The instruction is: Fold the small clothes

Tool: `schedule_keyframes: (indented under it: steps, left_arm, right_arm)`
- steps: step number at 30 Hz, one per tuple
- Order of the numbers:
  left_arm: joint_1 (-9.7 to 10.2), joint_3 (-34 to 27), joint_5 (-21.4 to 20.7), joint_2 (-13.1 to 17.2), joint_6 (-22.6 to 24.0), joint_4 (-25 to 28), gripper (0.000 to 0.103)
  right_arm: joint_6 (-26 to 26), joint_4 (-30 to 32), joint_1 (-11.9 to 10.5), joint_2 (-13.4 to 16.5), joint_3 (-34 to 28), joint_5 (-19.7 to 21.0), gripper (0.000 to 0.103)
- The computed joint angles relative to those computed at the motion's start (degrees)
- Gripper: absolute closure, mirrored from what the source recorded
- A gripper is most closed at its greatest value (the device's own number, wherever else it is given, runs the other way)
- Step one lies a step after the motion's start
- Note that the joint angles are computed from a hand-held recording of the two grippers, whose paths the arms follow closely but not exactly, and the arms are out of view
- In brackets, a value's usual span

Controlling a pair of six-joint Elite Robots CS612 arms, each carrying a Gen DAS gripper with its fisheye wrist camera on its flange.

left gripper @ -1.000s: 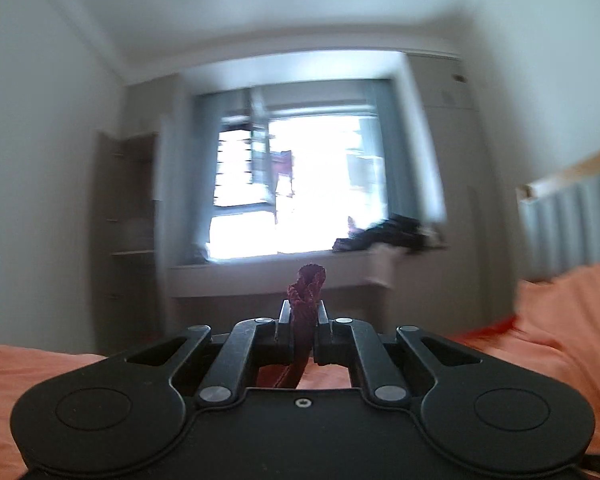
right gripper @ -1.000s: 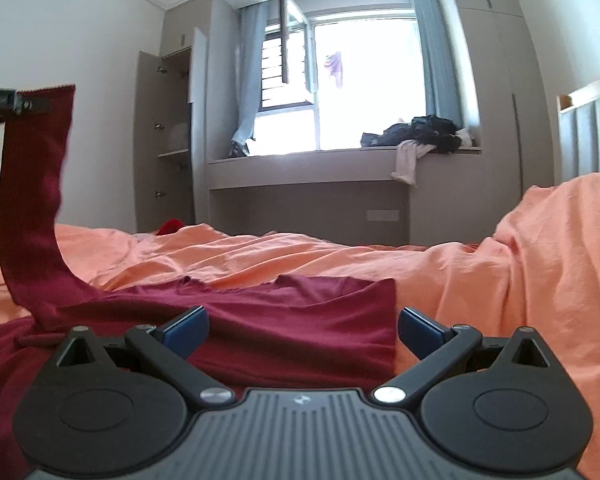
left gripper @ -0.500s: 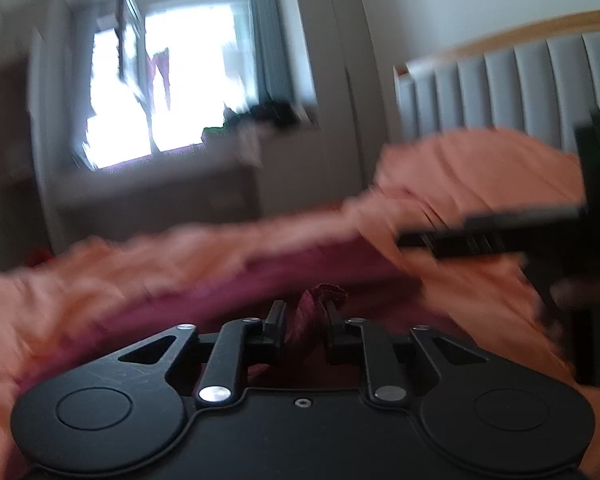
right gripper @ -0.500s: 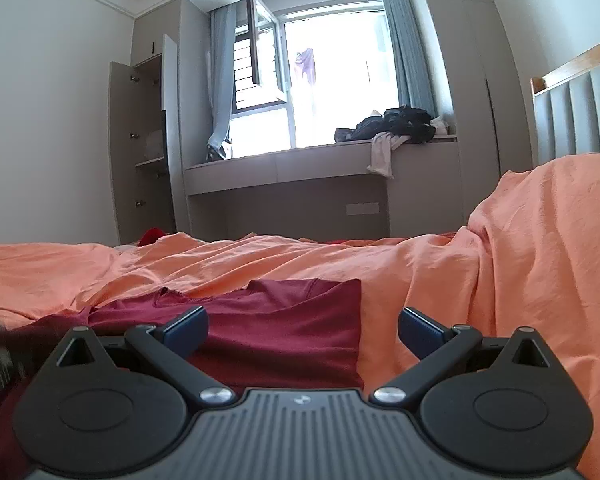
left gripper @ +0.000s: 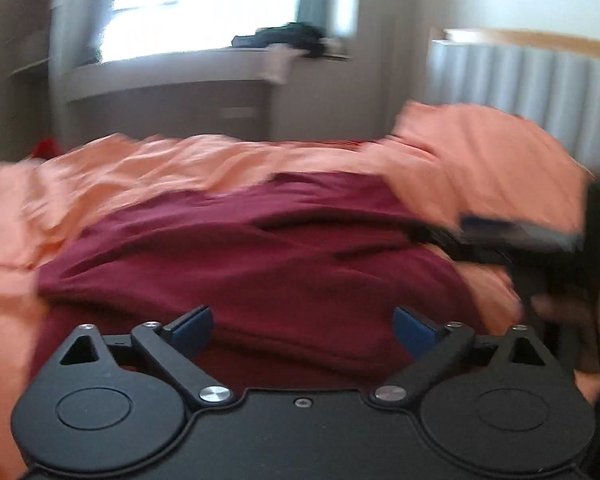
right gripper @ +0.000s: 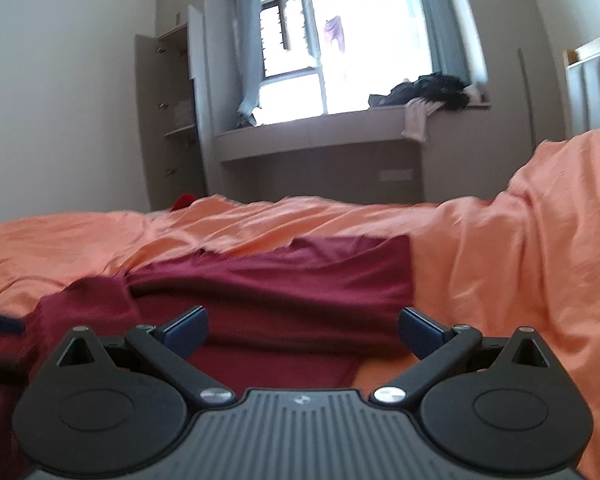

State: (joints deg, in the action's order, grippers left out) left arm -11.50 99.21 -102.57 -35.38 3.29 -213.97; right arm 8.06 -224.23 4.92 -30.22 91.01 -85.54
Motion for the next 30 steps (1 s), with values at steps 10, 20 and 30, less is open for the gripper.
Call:
schedule_keyframes:
  steps: [10,20,30]
  left_arm:
    - [2.89,-11.5,23.3,3.6,-2.1,1.9,0.003]
    - [3.97,-21.1,30.3,8.8,-2.5,9.6,0.005]
    - [4.21,-24.2,32.1,9.3,-5.2,22.2,0.005]
  right_arm:
    - [-7.4,1.5,1.5,0.9,-0.6,3.0,0.0]
    - [-17.0,-3.6,3.6,3.1,-2.0,-0.8,0.0]
    - [-14.7,-1.6,3.3,3.2,-2.2,0.3,0.0]
